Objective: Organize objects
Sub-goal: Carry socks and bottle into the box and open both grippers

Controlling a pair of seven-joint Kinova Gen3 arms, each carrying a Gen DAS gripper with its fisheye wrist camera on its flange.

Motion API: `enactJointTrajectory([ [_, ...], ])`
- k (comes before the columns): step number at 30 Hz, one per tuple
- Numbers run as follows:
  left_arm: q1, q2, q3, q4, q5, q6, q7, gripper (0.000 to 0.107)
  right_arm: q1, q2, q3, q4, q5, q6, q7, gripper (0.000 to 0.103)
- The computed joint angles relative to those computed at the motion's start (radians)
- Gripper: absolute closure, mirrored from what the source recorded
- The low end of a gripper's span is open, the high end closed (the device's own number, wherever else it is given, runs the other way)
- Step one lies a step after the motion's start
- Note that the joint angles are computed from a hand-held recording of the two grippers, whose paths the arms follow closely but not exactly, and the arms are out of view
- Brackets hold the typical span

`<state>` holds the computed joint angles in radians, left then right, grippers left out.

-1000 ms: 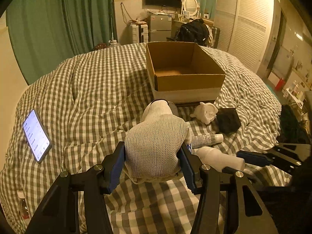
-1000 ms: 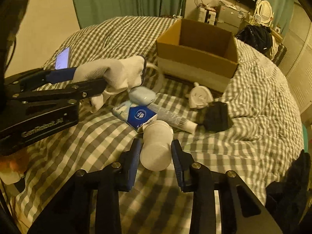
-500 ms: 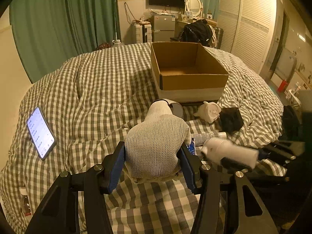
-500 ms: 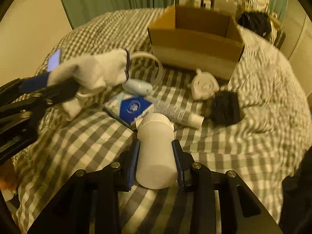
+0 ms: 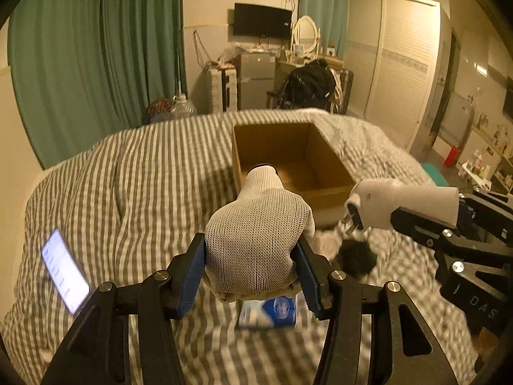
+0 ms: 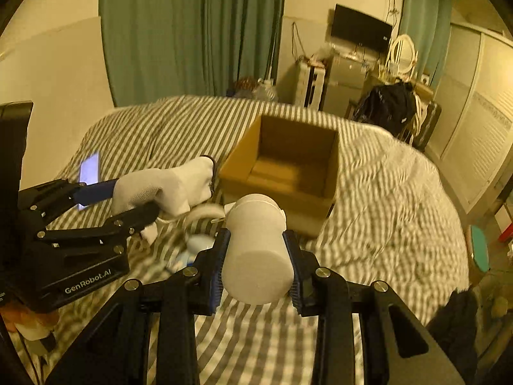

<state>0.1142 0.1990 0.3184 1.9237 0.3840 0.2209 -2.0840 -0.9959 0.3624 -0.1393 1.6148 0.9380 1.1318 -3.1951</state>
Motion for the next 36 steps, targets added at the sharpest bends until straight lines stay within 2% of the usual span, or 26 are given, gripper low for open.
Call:
enactJointTrajectory([
  [5,0.069,0.073,-0.047,-0.142,-0.064,0.041,0.069,0.053,0.066,-0.018,0.026,-0.019,0.020,-0.037,0.054,0.071],
  [8,0.162,0.135,-0.120,-0.239,-0.154,0.050,0.160,0.053,0.120,-0.021,0.041,-0.023,0.024,-0.084,0.080,0.071],
  [10,0.212,0.180,-0.156,-0.304,-0.207,0.069,0.220,0.053,0.159,-0.015,0.054,-0.030,0.021,-0.126,0.100,0.071],
  [17,0.297,0.378,-0.212,-0.550,-0.331,0.146,0.345,0.053,0.295,0.054,0.120,-0.082,-0.034,-0.292,0.210,0.071],
  [21,0.318,0.460,-0.219,-0.641,-0.387,0.153,0.354,0.053,0.358,0.116,0.160,-0.124,-0.089,-0.381,0.295,0.071],
  [25,0.313,0.523,-0.196,-0.717,-0.399,0.181,0.345,0.053,0.409,0.183,0.195,-0.168,-0.149,-0.459,0.385,0.071],
  [31,0.307,0.579,-0.169,-0.765,-0.389,0.197,0.312,0.052,0.448,0.259,0.232,-0.232,-0.252,-0.508,0.499,0.071],
  [34,0.285,0.581,-0.138,-0.763,-0.371,0.211,0.281,0.048,0.434,0.257,0.267,-0.218,-0.293,-0.537,0.504,0.070],
  [36,0.259,0.570,-0.106,-0.756,-0.349,0.227,0.249,0.037,0.429,0.240,0.285,-0.195,-0.321,-0.571,0.499,0.069],
])
